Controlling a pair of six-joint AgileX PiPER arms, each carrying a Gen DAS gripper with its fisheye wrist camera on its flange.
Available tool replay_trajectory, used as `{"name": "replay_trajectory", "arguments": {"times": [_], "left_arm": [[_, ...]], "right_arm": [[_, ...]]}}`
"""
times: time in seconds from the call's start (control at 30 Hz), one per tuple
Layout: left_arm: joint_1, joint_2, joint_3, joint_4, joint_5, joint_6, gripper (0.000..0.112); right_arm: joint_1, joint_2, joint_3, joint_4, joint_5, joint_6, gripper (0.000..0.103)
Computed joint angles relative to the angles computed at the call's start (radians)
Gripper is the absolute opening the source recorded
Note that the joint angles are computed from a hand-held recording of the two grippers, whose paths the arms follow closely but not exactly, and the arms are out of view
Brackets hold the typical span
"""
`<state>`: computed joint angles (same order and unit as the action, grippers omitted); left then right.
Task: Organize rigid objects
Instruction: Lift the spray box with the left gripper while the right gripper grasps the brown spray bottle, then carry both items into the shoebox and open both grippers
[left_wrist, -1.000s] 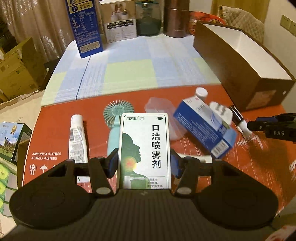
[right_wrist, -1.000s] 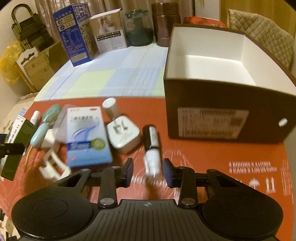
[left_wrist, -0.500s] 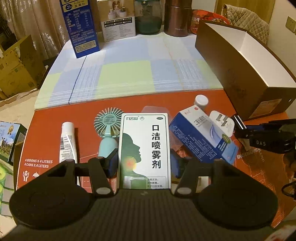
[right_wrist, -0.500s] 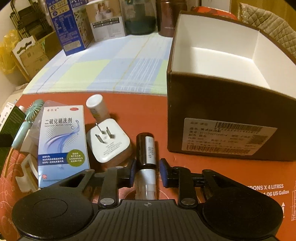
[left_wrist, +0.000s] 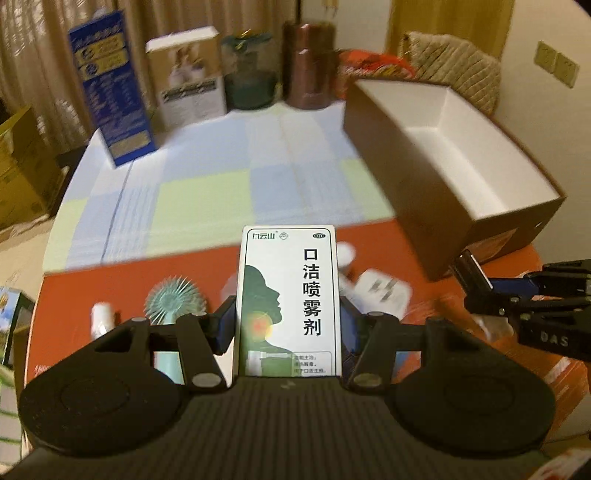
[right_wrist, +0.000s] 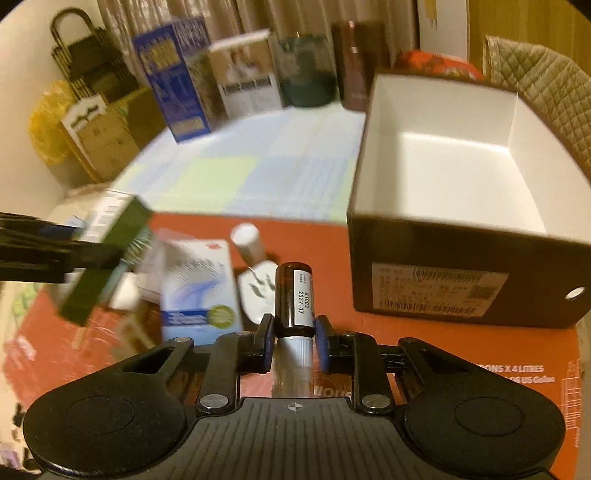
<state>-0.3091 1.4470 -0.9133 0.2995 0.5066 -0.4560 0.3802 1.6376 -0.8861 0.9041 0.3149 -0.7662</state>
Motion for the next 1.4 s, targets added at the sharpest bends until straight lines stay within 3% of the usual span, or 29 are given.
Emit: {"name": "replay_trajectory", "arguments": {"times": [0.17, 0.4, 1.0, 1.23, 1.4], "left_arm": [[-0.056, 0.073, -0.145, -0.067, 0.014, 0.068, 0.051], [-0.129, 0.279, -0.459, -0.221, 0.061, 0.185, 0.051], [-0.22, 0.894, -1.347, -0.261, 0.46, 0.125, 0.051], [-0.22, 1.034, -1.543, -0.271, 0.572, 0.112, 0.052], [-0.211, 1.047, -1.537, -0.311, 0.566, 0.124, 0.051]], "right_arm": [[-0.075, -0.085, -0.033, -0.022, 0.045, 0.046, 0.02], [-0.214, -0.034, -0.171, -0.141, 0.074, 0.19, 0.02], [-0.414, 0.285, -0.515, -0.291, 0.252, 0.295, 0.02], [-0.42, 0.351, -0.574, -0.354, 0.292, 0.335, 0.02], [-0.413, 0.37, -0.591, -0.39, 0.292, 0.339, 0.02]]}}
